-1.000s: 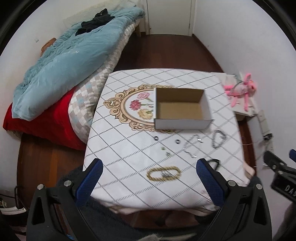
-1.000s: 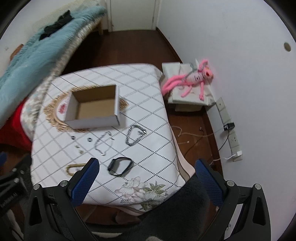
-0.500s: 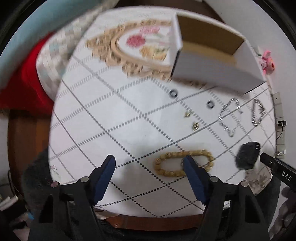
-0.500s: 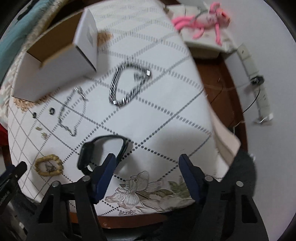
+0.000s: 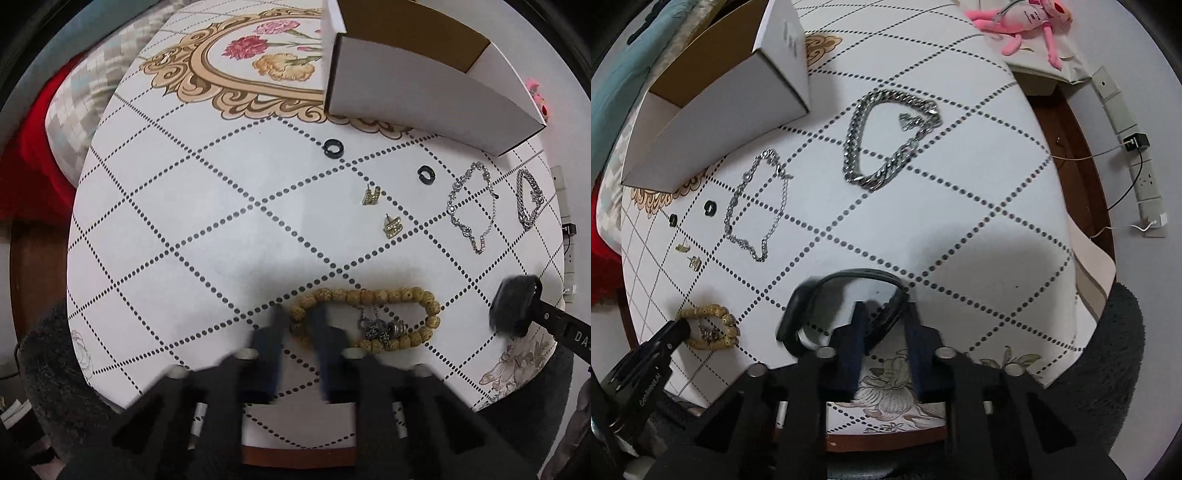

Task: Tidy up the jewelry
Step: 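Grasp the black watch band with the right gripper while the left gripper grasps the beaded bracelet, then lower the watch band into the white box with the right gripper while the left drops the bracelet in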

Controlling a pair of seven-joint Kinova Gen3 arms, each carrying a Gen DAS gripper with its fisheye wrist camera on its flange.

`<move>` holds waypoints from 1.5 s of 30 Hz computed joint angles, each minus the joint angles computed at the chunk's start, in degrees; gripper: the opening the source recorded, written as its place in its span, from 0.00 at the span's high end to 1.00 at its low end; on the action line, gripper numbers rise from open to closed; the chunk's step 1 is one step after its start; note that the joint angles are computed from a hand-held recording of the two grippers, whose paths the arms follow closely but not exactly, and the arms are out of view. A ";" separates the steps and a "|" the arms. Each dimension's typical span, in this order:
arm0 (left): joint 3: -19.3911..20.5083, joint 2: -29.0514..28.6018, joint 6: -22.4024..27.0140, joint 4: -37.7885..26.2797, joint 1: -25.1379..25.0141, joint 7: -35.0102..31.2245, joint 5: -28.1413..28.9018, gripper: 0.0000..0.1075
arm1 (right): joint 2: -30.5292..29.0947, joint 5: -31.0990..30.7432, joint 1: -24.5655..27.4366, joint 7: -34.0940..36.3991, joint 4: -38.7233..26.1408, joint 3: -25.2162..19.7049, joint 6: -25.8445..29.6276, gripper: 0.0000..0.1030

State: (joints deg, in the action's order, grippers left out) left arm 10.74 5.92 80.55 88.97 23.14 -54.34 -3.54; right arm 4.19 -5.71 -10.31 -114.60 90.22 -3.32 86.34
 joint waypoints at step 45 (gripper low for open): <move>-4.79 18.52 11.67 -47.87 -4.99 -13.98 7.08 0.93 | 26.39 -3.03 0.66 9.31 -50.26 0.22 12.99 0.93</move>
